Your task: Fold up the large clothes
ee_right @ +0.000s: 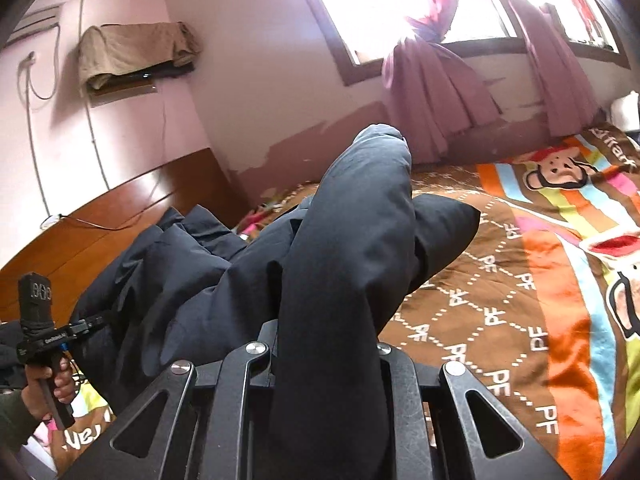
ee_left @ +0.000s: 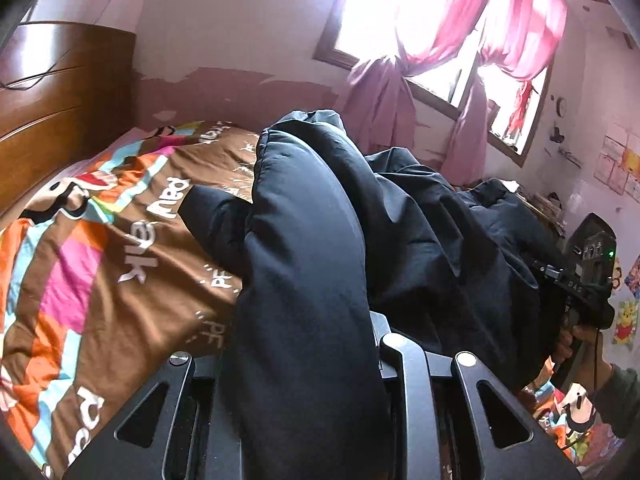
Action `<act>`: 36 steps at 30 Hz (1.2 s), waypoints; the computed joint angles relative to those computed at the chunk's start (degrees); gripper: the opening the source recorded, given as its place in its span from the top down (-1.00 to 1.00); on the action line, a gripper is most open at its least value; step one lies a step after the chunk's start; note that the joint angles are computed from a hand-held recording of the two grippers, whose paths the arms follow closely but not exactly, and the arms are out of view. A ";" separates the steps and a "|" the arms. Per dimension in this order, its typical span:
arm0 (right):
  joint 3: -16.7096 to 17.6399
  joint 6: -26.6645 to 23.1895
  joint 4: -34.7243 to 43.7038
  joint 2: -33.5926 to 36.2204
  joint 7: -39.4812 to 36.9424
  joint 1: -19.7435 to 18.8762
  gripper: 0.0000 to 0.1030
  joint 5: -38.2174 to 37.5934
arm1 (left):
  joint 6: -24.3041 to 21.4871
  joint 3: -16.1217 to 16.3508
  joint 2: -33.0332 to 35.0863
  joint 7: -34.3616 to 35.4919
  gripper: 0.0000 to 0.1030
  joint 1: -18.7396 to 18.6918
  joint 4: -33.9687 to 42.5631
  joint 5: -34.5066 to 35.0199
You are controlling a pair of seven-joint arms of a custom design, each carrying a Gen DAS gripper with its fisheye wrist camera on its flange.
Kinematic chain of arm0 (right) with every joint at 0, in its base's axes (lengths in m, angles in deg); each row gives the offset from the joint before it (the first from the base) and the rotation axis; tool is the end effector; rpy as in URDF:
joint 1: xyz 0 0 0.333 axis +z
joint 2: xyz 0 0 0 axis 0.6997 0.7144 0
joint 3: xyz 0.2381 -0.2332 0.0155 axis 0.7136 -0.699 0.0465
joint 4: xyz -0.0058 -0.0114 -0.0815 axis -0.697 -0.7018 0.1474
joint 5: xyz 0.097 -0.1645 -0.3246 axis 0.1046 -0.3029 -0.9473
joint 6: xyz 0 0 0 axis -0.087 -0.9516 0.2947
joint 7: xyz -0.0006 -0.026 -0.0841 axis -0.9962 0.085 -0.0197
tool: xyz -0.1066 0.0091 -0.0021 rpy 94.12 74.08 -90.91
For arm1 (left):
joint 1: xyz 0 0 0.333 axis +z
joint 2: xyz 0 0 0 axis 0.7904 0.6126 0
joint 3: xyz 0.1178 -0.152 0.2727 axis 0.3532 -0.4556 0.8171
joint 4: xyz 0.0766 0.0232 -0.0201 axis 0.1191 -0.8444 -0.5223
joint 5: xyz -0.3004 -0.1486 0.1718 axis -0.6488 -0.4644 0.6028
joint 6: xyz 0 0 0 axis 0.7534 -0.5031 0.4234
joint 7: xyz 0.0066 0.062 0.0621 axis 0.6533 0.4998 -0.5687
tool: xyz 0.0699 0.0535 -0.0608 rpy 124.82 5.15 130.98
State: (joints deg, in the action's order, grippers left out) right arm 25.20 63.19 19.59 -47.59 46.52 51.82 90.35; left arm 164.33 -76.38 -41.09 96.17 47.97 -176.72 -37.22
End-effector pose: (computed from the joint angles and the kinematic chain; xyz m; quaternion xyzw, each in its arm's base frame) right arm 0.7550 0.2181 0.5844 -0.7014 0.4165 -0.0737 0.5737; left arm 0.5241 -0.1905 0.6354 -0.6714 0.5424 -0.4257 0.2718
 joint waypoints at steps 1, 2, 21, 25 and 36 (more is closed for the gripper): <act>0.24 -0.12 0.17 0.08 -0.23 0.11 0.66 0.07 | -0.13 -0.07 -0.93 -0.55 0.61 -0.06 -1.03 -0.13; 0.26 -0.16 0.50 0.30 -0.31 0.34 0.66 -0.07 | -0.08 -0.03 -1.30 -0.63 0.61 -0.03 -1.60 -0.43; -4.89 -2.37 -2.39 1.10 12.41 2.57 0.53 -9.33 | -5.85 -0.62 -2.54 -9.20 0.03 1.00 -6.70 -1.73; -5.74 -4.45 -1.05 2.13 17.74 2.49 0.29 -12.00 | -8.19 -0.05 -2.65 -9.49 -0.33 0.49 -6.84 -4.04; -7.24 -3.51 -3.36 0.55 24.08 3.59 -0.52 -16.66 | -21.13 -2.49 -2.01 -15.19 -0.90 -0.55 -2.04 5.73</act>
State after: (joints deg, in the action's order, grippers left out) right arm 17.96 59.68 16.22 -47.03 70.60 55.41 73.70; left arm 143.20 -78.87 -43.10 80.98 47.42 -178.76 -31.49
